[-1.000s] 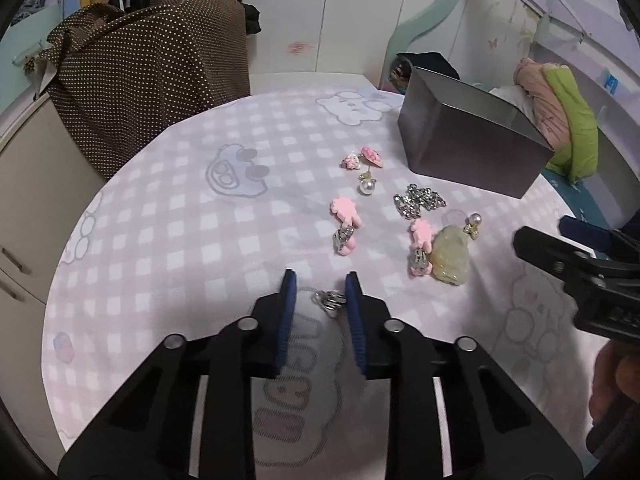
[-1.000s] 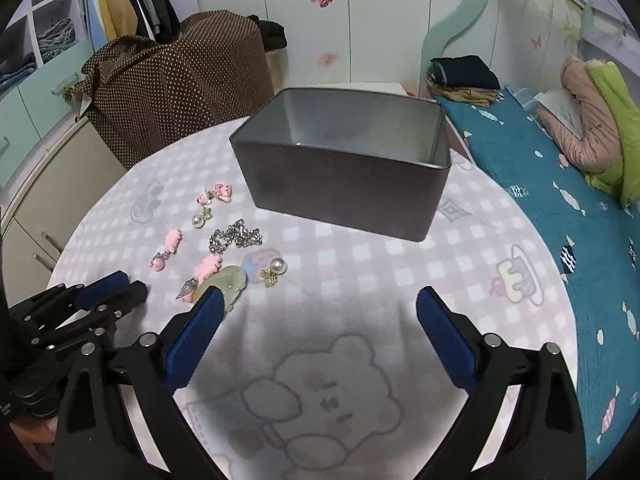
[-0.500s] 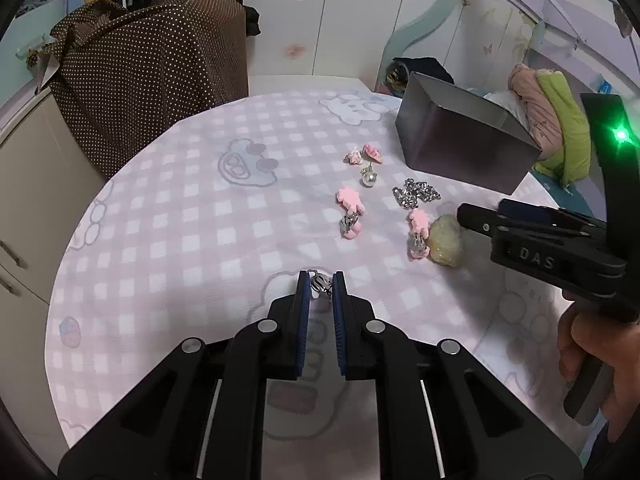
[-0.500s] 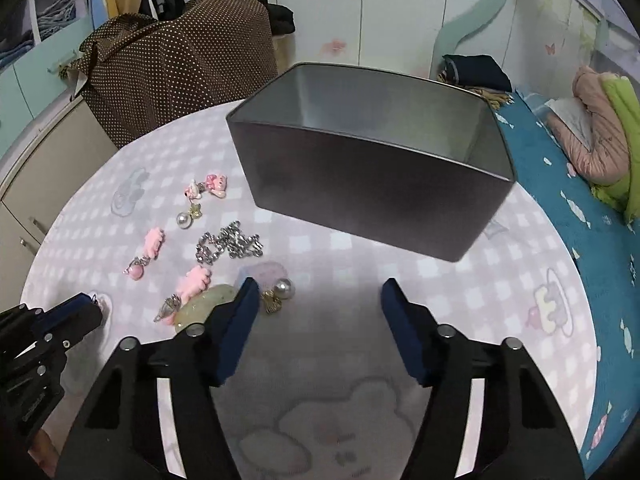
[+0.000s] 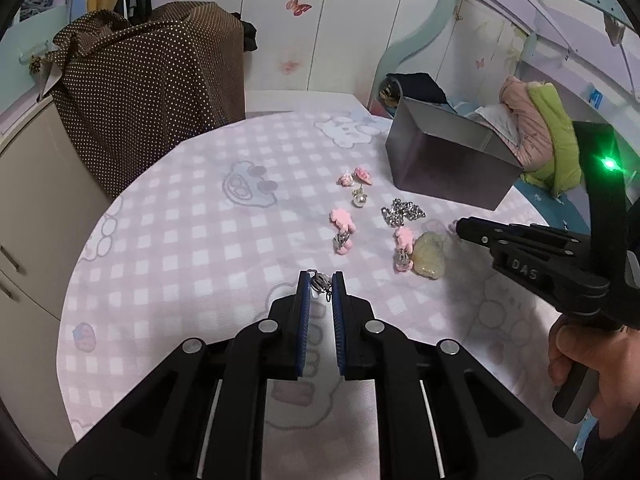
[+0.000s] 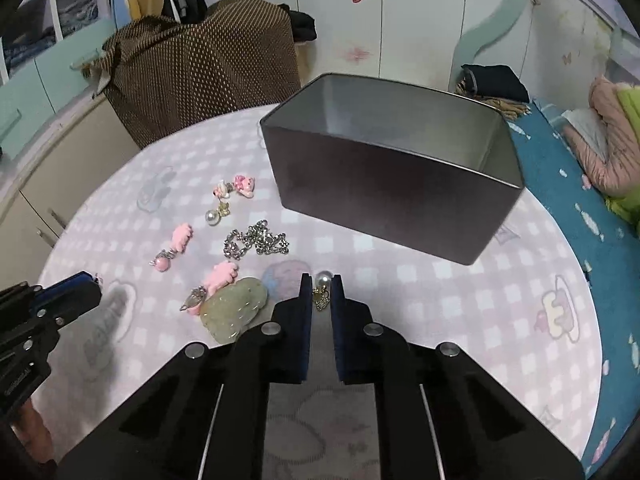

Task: Organize jewelry
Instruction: 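Grasp a small silver charm with the left tool while the right tool grasps a pearl earring, then carry both pieces into the gray tin box and open both tools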

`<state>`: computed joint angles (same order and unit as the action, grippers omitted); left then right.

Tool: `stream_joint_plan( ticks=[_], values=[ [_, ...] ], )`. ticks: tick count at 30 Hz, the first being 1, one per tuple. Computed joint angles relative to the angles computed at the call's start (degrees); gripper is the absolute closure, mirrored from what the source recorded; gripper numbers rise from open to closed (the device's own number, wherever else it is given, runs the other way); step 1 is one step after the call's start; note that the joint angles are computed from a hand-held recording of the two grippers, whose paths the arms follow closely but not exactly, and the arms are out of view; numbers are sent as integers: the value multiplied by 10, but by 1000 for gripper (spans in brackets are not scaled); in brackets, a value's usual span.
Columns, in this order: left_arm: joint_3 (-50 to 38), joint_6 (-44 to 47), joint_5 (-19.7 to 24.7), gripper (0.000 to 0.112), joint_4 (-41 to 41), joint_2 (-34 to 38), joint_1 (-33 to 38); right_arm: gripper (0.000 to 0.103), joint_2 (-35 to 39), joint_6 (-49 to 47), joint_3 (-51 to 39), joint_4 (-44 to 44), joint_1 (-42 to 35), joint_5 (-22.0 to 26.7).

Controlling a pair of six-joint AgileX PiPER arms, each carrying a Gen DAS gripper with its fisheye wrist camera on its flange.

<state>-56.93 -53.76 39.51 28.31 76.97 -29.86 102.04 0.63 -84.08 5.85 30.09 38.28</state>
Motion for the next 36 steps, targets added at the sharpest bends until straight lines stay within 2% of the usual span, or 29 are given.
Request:
stream_joint_plan(
  ticks=[10,17,22,27,30,36],
  values=[
    [-24,2,11,102,14,-8,-8,95,-59,-70,35,91,-41,4],
    [-117,61,21,102,11,19,-2,95,-82,-95,-21,117,-51,35],
    [-239,136,27,102,-19,73,18,95,-65,-111,-123,121,-63,72],
    [-398,258,51,102,-130,160,49,95,-13,-104,-240,112,-79,118],
    [-503,307,89,102,-181,225,60,95,22,-95,-296,106,-90,146],
    [-740,369,209,102,-267,383,79,95,94,-66,-394,97,-107,209]
  ],
)
